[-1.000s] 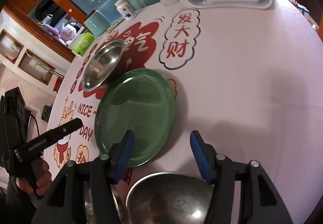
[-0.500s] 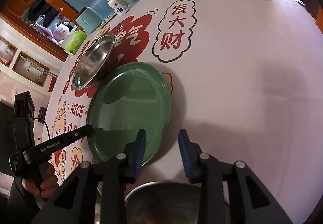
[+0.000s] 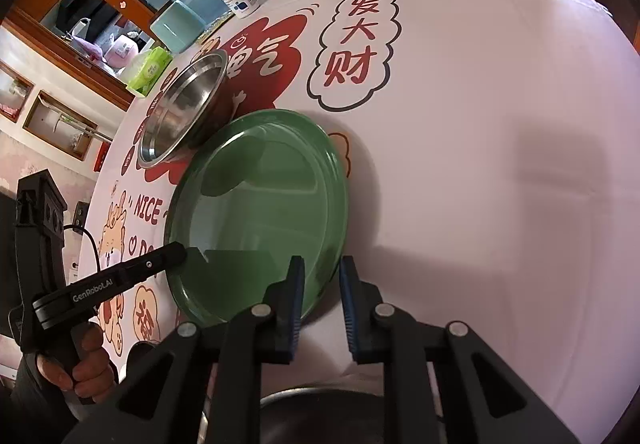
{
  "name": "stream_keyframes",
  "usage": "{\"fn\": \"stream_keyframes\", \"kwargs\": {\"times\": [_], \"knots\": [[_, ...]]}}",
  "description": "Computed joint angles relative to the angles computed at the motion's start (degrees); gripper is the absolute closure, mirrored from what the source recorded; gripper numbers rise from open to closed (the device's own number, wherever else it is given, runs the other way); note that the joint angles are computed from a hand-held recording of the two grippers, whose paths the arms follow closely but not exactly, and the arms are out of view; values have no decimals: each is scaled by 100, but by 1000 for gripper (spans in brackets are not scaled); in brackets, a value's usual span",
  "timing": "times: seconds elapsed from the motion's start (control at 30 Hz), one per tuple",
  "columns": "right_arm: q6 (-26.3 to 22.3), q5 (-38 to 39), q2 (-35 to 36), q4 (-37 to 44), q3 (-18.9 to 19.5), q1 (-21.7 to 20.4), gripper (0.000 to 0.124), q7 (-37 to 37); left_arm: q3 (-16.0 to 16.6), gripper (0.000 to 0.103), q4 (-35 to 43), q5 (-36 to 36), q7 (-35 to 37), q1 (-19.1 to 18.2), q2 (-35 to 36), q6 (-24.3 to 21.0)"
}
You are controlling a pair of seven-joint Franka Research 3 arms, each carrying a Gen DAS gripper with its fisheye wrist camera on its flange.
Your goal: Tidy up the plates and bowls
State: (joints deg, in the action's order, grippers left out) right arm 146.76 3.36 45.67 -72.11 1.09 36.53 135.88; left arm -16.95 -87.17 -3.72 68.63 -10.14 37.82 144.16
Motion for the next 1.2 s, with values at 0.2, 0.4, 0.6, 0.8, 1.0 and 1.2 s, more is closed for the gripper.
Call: {"fn": "stream_keyframes", "kwargs": {"times": [0.2, 0.4, 0.6, 0.8, 1.0, 1.2], "knots": [[0, 7, 15, 3, -6, 1, 111, -4, 5, 90, 94, 37, 23, -45, 61, -14], [105, 34, -53, -115, 9, -13, 114, -16, 70, 90, 239, 180, -51, -143, 122, -101], [211, -28, -217, -300, -80, 57, 114, 135, 23, 90, 183, 190, 20, -120, 44, -57], [342, -203, -491, -619, -177, 132, 114, 351, -46, 90, 40, 139, 172, -96, -97, 73], [516, -441, -768, -954, -292, 235, 114, 620, -83, 90, -131, 117, 337, -100, -300, 221], [693, -732, -1047, -1261, -395, 329, 114, 916, -128, 90, -281, 33, 422, -83, -479, 418]]}}
